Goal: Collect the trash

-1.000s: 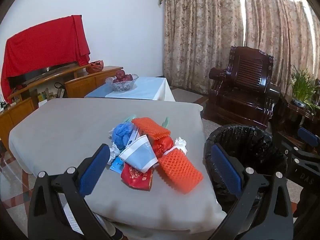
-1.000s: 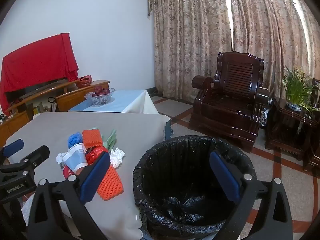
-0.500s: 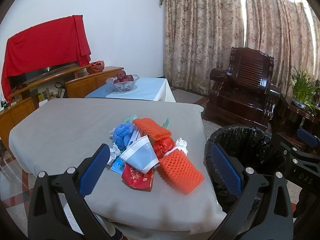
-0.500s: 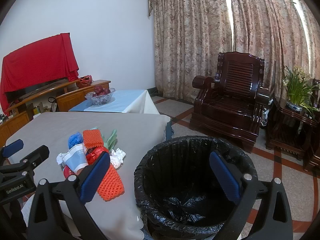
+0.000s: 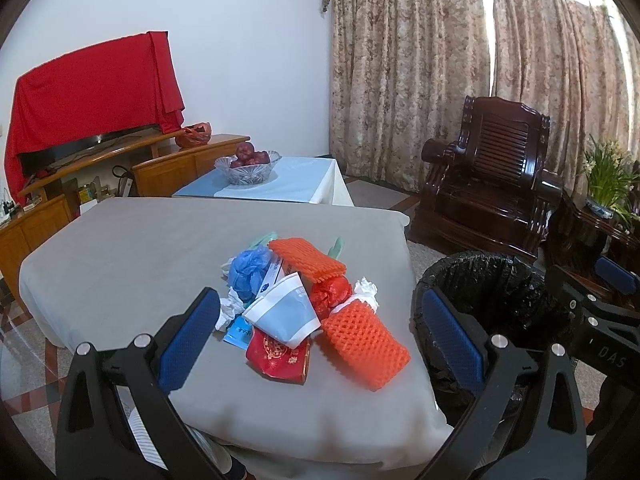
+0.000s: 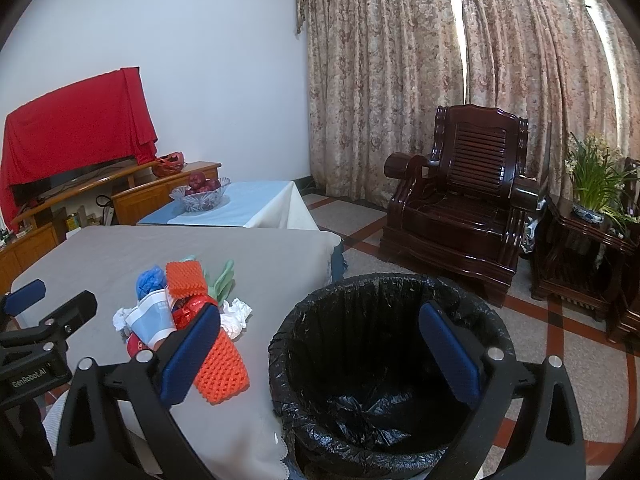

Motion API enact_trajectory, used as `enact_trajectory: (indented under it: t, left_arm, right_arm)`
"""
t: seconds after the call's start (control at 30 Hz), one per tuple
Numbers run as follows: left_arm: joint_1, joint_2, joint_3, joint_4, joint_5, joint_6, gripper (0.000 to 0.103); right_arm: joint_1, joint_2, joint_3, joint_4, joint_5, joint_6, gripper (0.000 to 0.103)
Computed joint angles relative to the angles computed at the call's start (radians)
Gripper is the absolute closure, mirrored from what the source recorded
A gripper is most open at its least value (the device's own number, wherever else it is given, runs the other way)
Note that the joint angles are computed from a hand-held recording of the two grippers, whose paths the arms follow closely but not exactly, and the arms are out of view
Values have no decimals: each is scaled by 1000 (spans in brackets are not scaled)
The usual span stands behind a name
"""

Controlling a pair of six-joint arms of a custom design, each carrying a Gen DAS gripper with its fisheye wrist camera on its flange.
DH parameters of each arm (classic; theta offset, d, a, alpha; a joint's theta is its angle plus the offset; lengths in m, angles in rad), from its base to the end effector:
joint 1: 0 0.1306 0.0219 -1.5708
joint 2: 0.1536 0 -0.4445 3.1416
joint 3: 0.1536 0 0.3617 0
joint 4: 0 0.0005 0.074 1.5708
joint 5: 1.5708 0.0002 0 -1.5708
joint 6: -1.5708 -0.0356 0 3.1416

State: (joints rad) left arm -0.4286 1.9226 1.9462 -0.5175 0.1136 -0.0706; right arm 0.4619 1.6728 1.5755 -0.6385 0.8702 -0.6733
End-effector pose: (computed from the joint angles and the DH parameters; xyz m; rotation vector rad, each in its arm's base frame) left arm 0.6302 -0.2929 0.4760 0.5815 1.9955 -0.3372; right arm 0.5190 0.2274 0.4603 0.6179 1.9354 -0.3054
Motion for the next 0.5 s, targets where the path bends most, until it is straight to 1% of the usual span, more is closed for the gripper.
enact_trajectory:
  t: [0.2, 0.23, 0.5]
  left_arm:
    - [4, 13, 29, -12, 4, -3, 5]
    - [0, -3, -5, 4, 0, 0, 5]
    - [0, -3, -5, 5, 0, 1, 5]
  right_arm:
    - [0, 0, 0, 0, 0, 0, 6]
    - [0, 0, -1, 2, 1, 1, 6]
    - [0, -1, -2, 1, 0, 0, 6]
